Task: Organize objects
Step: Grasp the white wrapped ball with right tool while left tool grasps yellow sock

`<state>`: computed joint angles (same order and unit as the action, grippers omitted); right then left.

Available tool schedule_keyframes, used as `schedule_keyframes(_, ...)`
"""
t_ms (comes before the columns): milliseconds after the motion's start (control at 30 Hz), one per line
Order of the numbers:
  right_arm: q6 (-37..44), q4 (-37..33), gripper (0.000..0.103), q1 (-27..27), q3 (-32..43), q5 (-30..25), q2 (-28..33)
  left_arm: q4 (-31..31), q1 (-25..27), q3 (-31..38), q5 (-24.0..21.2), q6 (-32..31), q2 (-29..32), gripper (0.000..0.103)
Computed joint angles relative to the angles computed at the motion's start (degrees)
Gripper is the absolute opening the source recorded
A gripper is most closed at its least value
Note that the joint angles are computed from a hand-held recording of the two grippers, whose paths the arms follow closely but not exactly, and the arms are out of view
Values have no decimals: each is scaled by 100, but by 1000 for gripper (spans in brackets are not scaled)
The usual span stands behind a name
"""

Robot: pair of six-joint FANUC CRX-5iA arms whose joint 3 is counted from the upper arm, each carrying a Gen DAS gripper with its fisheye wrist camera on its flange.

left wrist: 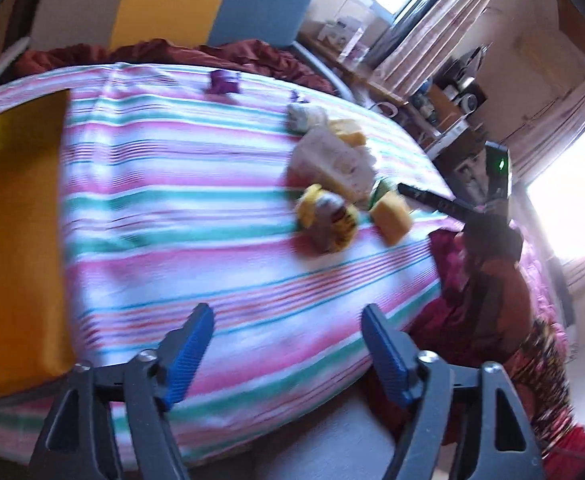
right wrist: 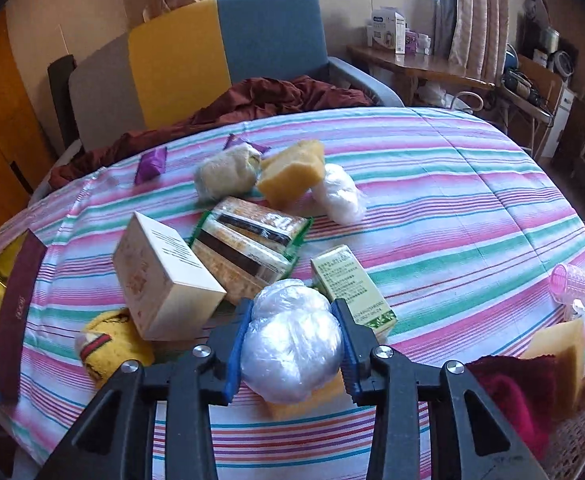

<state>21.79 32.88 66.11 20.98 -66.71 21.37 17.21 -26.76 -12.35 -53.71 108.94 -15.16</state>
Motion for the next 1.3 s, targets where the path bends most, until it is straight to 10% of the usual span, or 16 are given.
schedule_keyframes(233, -72, 6, 40, 2, -104, 223, -96, -246, -309, 327, 828, 230, 683, 83)
schedule_keyframes(733, -199, 182, 40, -19, -312, 531, -237, -2253, -998, 2234, 200, 901, 2300, 90)
schedule_keyframes(967, -116, 152, 40, -25, -292, 552, -213, -2353, -1054, 1762, 698, 725, 2096, 56)
schedule_keyframes(1300, -26, 270, 40, 6, -366, 691, -224, -1604, -853, 804, 1290, 40, 1463, 48)
